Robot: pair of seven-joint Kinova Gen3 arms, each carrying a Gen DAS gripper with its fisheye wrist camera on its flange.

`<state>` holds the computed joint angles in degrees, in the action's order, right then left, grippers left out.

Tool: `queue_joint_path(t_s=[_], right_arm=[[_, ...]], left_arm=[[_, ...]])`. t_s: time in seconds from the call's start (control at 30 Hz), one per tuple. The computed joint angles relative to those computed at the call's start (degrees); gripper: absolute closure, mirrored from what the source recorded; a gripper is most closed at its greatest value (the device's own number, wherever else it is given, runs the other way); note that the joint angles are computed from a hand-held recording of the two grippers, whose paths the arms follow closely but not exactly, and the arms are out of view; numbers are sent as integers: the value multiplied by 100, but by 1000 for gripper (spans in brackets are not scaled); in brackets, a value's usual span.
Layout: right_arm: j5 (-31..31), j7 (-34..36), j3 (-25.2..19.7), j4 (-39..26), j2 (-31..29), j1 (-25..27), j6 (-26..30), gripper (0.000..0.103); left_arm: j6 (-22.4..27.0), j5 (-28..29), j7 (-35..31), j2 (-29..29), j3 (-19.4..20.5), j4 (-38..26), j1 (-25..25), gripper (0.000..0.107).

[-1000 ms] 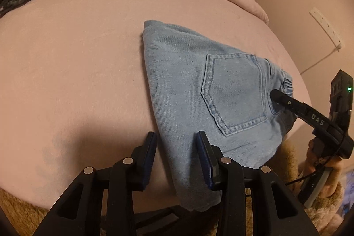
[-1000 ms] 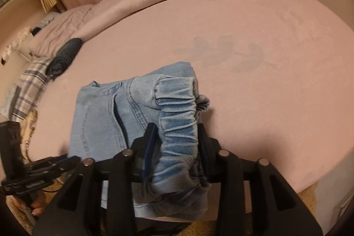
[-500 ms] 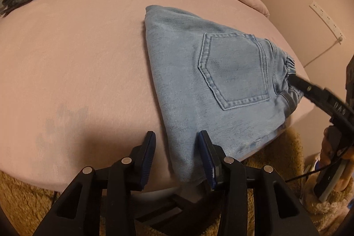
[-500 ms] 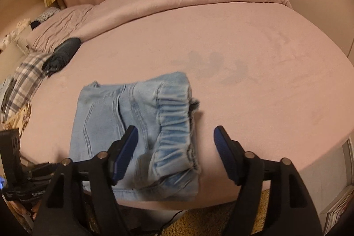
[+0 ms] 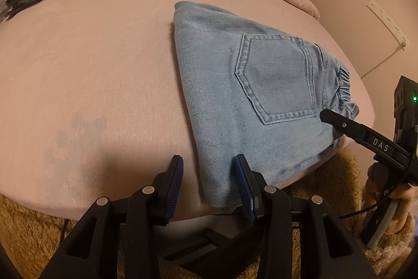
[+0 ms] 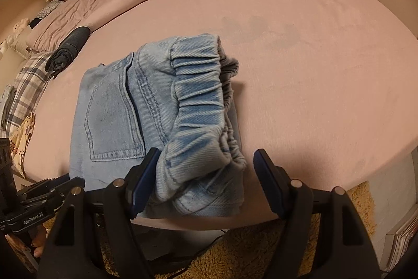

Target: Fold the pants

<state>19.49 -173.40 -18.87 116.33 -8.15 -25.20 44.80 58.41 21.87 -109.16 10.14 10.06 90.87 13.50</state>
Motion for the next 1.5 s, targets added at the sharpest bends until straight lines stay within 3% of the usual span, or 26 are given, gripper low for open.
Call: queue_joint_path(t_s=[0.23,0.3,0.43,0.6,0.83,0.97,1.07,1.27,1.4,1.5], right_arm=[[-100,43,33,79,-40,30,-104,28],[-92,21,9,75,-47,42,-72,28],[-138,-4,27,134,-101,87,-138,26],[-196,132,124,172,-207,141,-301,18],[-378,700,186,372,-420,528,-817,17],[-1213,1568,715,653,-355,442,-1481,17],[-1556,1981,729,721,-216,535,-1751,15],[-2241,2887,958,840,-11,522,-2366,15],[-2453,3198,977,809,206,505,-2679,20],[-2027,2783,641,682,250,733,-2536,29]], left_arm=[[14,76,-76,-7,-16,26,-52,61],[113,104,-113,50,-34,-69,-104,48],[501,331,-84,213,-88,-409,-310,41],[34,231,138,196,-105,-543,-261,18],[480,834,-3,887,152,-1143,-383,18],[503,237,251,1154,139,-1410,65,18],[432,-194,301,1178,124,-1499,367,18],[662,-149,427,1437,220,-1839,386,18],[502,-368,501,1434,202,-1831,578,24],[413,-359,586,1369,206,-1751,587,36]])
